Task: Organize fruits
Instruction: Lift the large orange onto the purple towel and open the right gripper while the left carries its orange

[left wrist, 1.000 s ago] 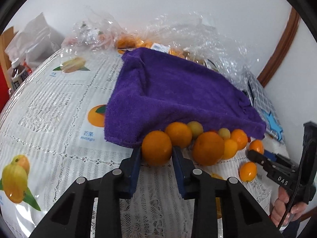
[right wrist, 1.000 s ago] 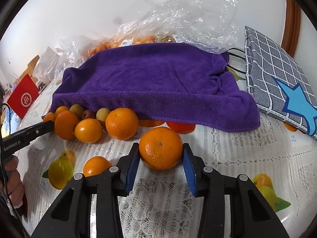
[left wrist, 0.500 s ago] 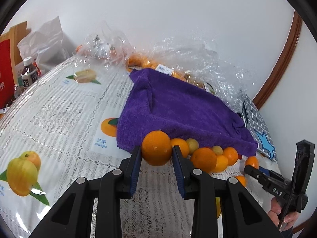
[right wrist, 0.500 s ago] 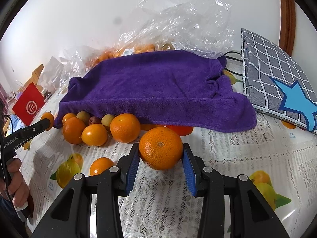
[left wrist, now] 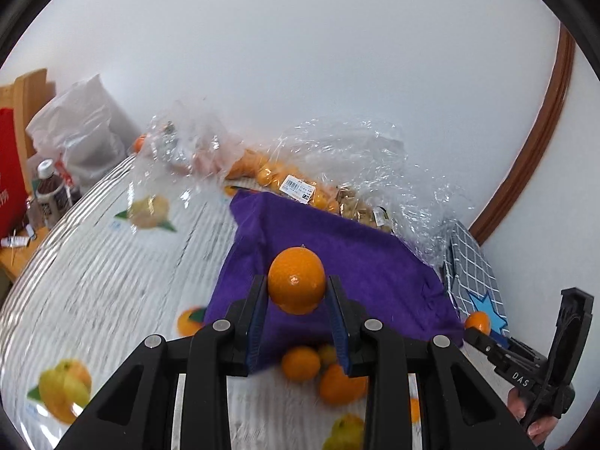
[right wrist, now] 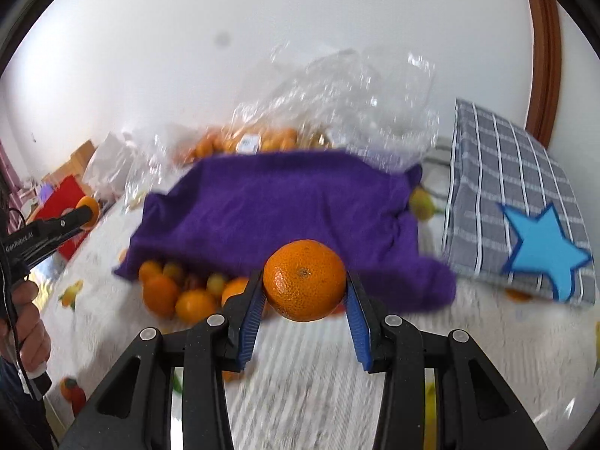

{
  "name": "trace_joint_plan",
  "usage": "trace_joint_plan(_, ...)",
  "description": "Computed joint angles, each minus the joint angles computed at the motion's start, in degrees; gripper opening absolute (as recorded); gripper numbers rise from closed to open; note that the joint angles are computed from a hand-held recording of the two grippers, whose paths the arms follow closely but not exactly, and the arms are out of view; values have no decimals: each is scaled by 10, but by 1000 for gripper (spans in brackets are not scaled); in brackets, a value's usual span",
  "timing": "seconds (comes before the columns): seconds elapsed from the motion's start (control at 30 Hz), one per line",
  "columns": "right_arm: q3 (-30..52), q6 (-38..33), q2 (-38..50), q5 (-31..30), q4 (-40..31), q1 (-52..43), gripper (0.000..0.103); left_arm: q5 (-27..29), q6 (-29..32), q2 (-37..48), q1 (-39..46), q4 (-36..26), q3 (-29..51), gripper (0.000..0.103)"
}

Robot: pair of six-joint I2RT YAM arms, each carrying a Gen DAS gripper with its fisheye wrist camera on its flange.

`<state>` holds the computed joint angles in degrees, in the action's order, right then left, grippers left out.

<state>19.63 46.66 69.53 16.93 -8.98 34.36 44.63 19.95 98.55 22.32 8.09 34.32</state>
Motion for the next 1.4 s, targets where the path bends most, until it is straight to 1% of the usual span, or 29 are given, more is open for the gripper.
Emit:
trace_joint_plan(0.07,5,-32,19,-25,30,-44,42,-29,-27,10,-32,27,4,30)
trace_joint_plan(0.17,24,-76,75,-49,68,-100,42,-74,-69,43,-87,68,27,30)
trace_joint_plan(0.33,67,-140,166,-85,116,-175,42,-123,-106,100,-156,105,68,30)
trace_joint_plan(0.43,85,-148,218,-95,146,-189,42,-142,-117,139,-181,111,92,30)
trace_joint_plan(0.53,95,-159,277,-110,177,-201,42,-156,-106,161,-194,130,88,30)
trace_joint_plan(0.6,95,-164,306,-123,190,-207,42,-171,-99,173,-205,124,93,30)
trace_joint_plan(0.67,101,-166,328,-123,188,-207,42,-173,-96,184,-213,106,103,30)
trace_joint_plan(0.77,95,-166,337,-132,201,-201,42,-172,-90,186,-218,90,105,30)
trace_joint_plan(0.93,102,-163,357,-129,205,-186,42,-207,-89,186,-230,115,94,30)
trace_joint_plan(1.17,111,-164,368,-118,199,-179,43,-222,-84,189,-233,110,101,30)
trace_joint_plan(1.23,111,-160,365,-117,194,-178,45,-224,-84,188,-234,105,103,30)
trace_joint_plan(1.27,113,-161,364,-118,192,-179,50,-224,-83,189,-234,103,105,30)
trace_joint_plan(1.3,112,-160,361,-117,190,-178,59,-225,-83,190,-234,97,108,30)
trace_joint_plan(1.33,112,-159,357,-116,186,-177,64,-226,-82,190,-234,94,109,30)
trace_joint_plan(1.37,113,-160,356,-117,182,-175,68,-227,-82,191,-235,92,110,30)
trace_joint_plan(1.4,115,-161,355,-114,179,-171,68,-229,-82,191,-236,89,111,30)
